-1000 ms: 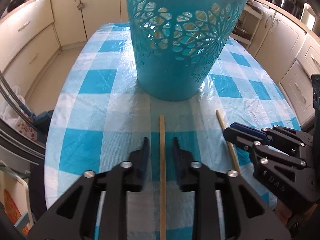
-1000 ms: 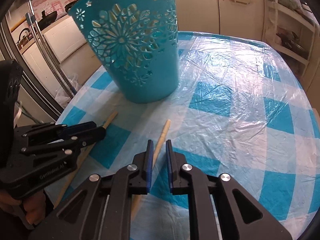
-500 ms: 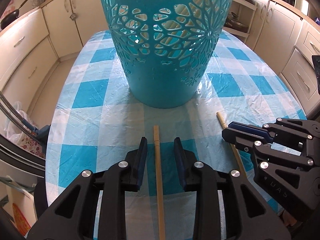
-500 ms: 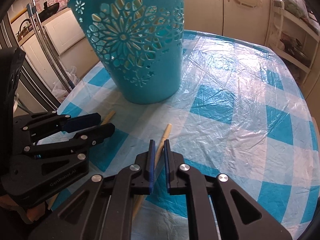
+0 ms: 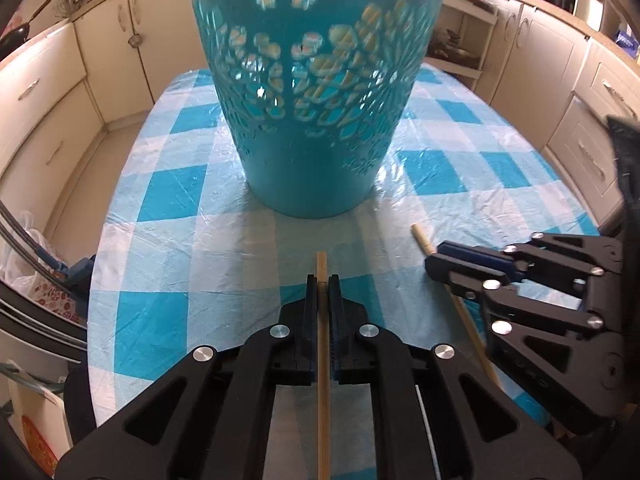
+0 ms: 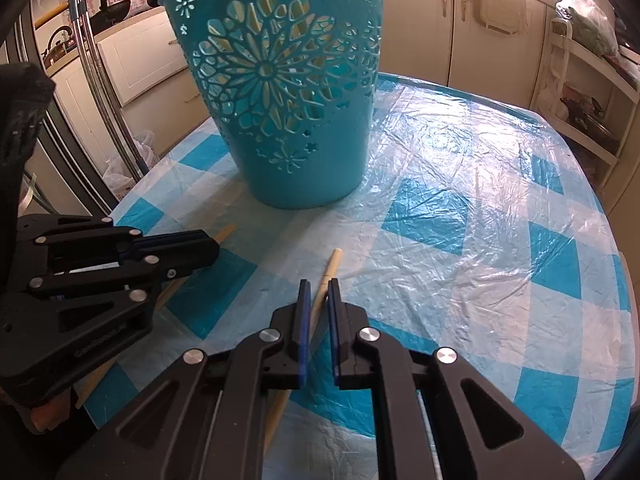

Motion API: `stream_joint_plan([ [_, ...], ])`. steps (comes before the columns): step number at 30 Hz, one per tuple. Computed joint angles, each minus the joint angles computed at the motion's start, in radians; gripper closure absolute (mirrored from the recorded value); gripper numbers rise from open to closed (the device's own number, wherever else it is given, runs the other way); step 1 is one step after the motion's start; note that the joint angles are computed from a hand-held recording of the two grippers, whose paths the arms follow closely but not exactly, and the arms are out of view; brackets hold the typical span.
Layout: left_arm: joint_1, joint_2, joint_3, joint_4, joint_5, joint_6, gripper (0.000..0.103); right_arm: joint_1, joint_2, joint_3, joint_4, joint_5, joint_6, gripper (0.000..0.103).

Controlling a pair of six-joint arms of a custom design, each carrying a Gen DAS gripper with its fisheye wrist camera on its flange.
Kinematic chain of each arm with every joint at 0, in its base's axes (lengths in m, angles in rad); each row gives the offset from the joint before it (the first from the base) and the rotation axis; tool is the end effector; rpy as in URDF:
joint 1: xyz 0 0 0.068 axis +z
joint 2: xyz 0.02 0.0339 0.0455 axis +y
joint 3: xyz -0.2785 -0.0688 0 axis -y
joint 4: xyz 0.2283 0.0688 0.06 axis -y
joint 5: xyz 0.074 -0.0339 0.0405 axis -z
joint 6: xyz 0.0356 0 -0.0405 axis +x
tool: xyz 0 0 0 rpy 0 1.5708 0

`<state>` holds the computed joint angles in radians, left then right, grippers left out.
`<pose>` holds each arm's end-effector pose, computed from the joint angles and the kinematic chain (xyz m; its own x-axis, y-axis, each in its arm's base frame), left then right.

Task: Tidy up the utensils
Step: 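Lift the chopstick with the left gripper, carry it over the basket and release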

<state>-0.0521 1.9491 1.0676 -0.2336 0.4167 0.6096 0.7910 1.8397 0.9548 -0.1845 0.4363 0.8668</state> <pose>0.3600 -0.0332 0.1386 -0.6061 0.5559 -0.5689 0.6983 0.7143 -0.0460 0.2470 0.2284 0.1501 -0.7815 0.1923 -0.5936 0.1453 0.9813 0.1265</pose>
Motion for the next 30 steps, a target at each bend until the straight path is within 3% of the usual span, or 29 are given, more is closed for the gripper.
stream_joint_plan([
  [13, 0.197, -0.117, 0.242, -0.397, 0.342, 0.036, 0.098, -0.010, -0.028, -0.035, 0.032, -0.016, 0.008, 0.094],
  [30, 0.206, -0.186, 0.587, -0.581, 0.545, -0.094, 0.098, -0.026, -0.077, -0.105, 0.103, -0.054, 0.023, 0.094],
])
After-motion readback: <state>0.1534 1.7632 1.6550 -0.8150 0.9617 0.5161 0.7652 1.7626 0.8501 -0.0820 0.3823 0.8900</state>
